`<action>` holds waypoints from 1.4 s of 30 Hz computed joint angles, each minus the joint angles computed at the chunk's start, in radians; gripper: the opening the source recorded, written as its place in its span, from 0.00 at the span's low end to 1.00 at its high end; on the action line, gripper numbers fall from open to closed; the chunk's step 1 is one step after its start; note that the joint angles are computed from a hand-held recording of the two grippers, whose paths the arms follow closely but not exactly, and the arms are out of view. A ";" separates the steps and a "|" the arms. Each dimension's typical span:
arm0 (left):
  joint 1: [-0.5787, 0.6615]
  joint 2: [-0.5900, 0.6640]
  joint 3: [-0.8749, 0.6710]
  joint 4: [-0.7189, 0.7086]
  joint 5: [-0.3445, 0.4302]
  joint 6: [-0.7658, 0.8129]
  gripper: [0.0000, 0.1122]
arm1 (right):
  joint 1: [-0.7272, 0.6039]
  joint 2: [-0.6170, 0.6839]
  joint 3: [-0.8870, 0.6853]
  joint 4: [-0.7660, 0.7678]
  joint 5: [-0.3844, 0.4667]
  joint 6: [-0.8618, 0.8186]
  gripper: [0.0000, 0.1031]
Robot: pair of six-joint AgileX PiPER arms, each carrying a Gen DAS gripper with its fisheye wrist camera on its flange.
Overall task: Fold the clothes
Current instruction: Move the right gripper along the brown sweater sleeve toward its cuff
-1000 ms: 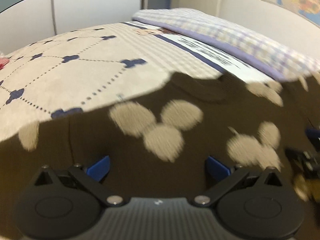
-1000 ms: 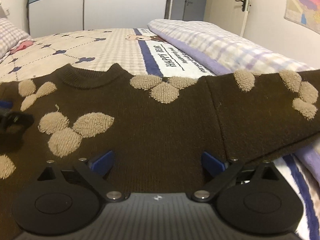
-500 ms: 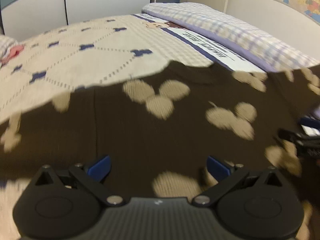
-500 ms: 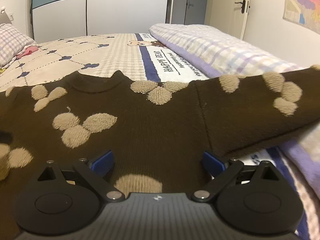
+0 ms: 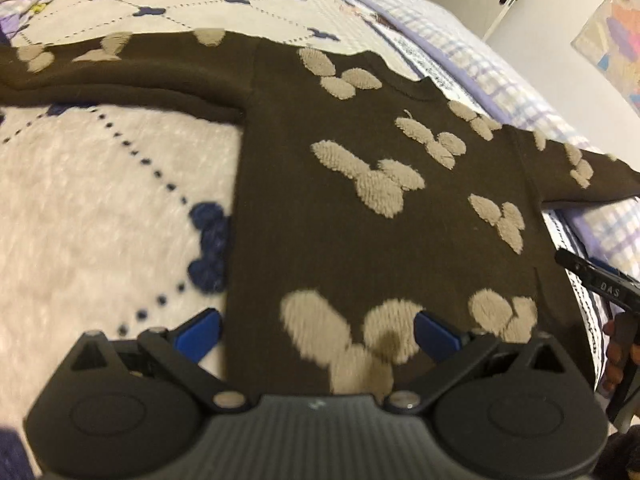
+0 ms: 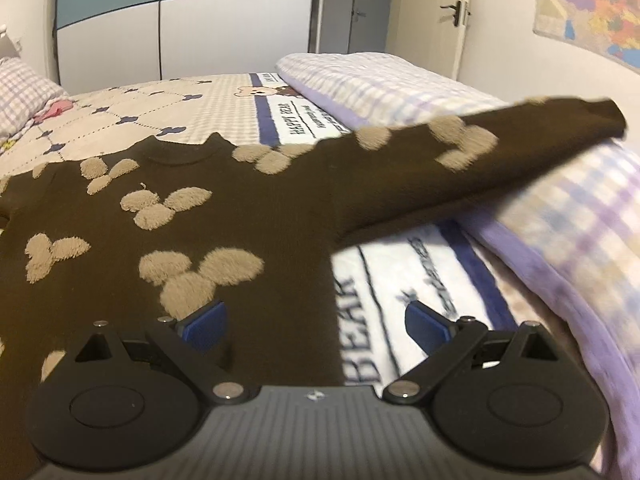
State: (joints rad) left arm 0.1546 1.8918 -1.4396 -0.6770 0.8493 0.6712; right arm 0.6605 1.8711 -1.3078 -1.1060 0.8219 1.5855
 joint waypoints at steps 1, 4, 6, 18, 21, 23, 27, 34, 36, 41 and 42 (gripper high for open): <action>0.000 -0.020 0.027 0.005 -0.012 0.021 0.92 | 0.002 -0.019 0.029 0.003 -0.010 0.010 0.92; -0.014 -0.082 0.121 0.053 -0.071 0.087 0.92 | 0.008 -0.068 0.105 0.025 -0.043 0.008 0.85; -0.031 -0.124 0.188 0.107 -0.128 0.123 0.92 | 0.017 -0.087 0.143 0.048 -0.049 -0.019 0.85; -0.174 -0.329 0.342 0.334 -0.450 -0.088 0.92 | 0.010 -0.127 0.193 0.033 0.006 -0.024 0.86; -0.185 -0.305 0.287 0.341 -0.416 -0.153 0.92 | -0.002 -0.117 0.166 0.035 0.000 -0.024 0.86; -0.197 -0.285 0.256 0.389 -0.402 -0.231 0.92 | -0.006 -0.110 0.146 0.039 -0.002 -0.028 0.86; -0.223 -0.262 0.226 0.459 -0.410 -0.327 0.92 | -0.012 -0.104 0.118 0.042 -0.009 -0.026 0.86; -0.266 -0.224 0.170 0.650 -0.384 -0.545 0.92 | -0.027 -0.095 0.073 0.050 -0.016 -0.021 0.86; -0.287 -0.212 0.152 0.772 -0.368 -0.663 0.92 | -0.038 -0.090 0.054 0.066 -0.021 -0.034 0.86; -0.330 -0.174 0.092 1.012 -0.307 -0.894 0.92 | -0.067 -0.064 -0.041 0.112 0.020 -0.145 0.86; -0.322 -0.167 0.080 0.979 -0.309 -0.871 0.92 | -0.068 -0.060 -0.060 0.108 0.039 -0.159 0.86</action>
State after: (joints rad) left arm -0.1675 1.7245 -1.3595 0.3023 0.5400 -0.1996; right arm 0.5922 1.8109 -1.3681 -0.9977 0.8611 1.4269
